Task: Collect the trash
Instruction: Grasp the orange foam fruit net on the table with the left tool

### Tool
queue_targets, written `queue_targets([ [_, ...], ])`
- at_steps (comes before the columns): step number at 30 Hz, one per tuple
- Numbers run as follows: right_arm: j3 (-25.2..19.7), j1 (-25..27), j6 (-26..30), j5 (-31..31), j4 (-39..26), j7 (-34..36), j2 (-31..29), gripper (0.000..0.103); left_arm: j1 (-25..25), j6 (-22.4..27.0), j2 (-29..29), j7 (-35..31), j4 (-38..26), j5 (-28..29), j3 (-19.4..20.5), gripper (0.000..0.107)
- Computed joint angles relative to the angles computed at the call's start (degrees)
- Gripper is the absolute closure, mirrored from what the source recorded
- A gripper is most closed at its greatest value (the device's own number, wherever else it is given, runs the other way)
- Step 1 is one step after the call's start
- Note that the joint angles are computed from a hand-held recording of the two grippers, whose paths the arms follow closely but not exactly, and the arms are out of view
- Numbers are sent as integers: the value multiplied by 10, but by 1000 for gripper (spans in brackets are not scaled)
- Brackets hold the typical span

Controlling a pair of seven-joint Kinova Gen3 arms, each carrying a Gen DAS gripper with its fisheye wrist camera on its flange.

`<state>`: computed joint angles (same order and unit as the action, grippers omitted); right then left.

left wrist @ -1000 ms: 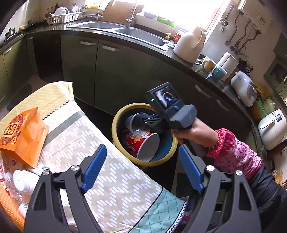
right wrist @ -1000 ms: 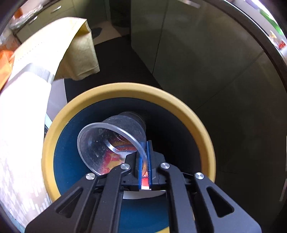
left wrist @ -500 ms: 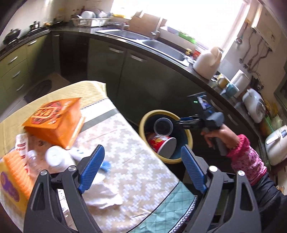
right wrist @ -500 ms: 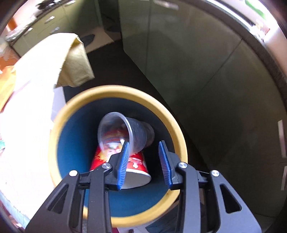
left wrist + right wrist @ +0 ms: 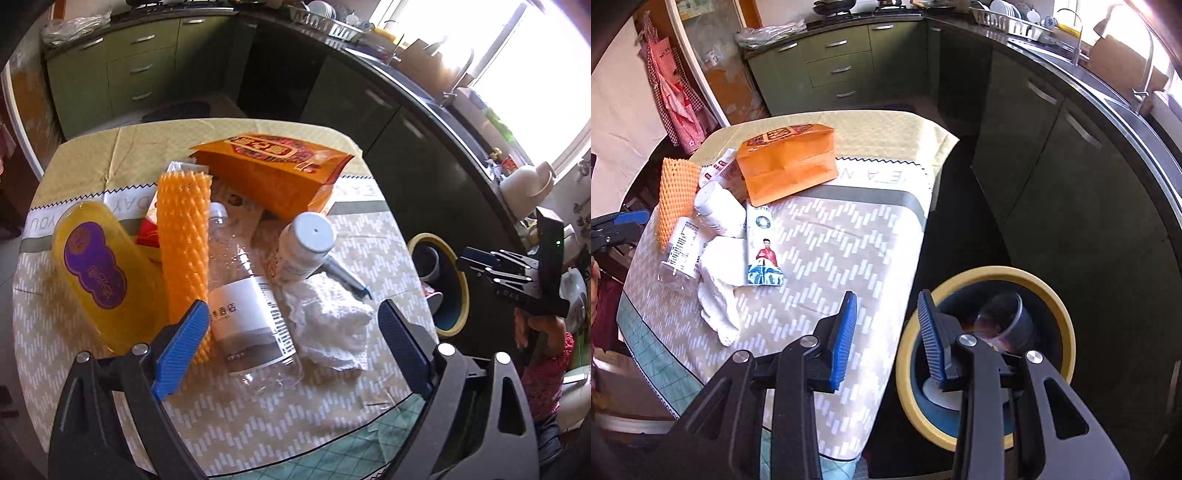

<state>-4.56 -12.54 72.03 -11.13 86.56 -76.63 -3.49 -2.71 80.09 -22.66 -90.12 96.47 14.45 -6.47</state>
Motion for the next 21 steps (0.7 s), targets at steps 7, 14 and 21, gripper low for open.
queue_targets([
  [7,-27,-35,-6,9,-9,-27,23,68,-21,34,45,79,-55,-101,67,40],
  [14,-20,-36,-7,5,-2,-13,23,68,-17,38,72,116,-63,-167,86,40],
  [21,-24,-42,-10,-11,8,-5,16,68,-2,23,97,112,-45,-162,74,80],
])
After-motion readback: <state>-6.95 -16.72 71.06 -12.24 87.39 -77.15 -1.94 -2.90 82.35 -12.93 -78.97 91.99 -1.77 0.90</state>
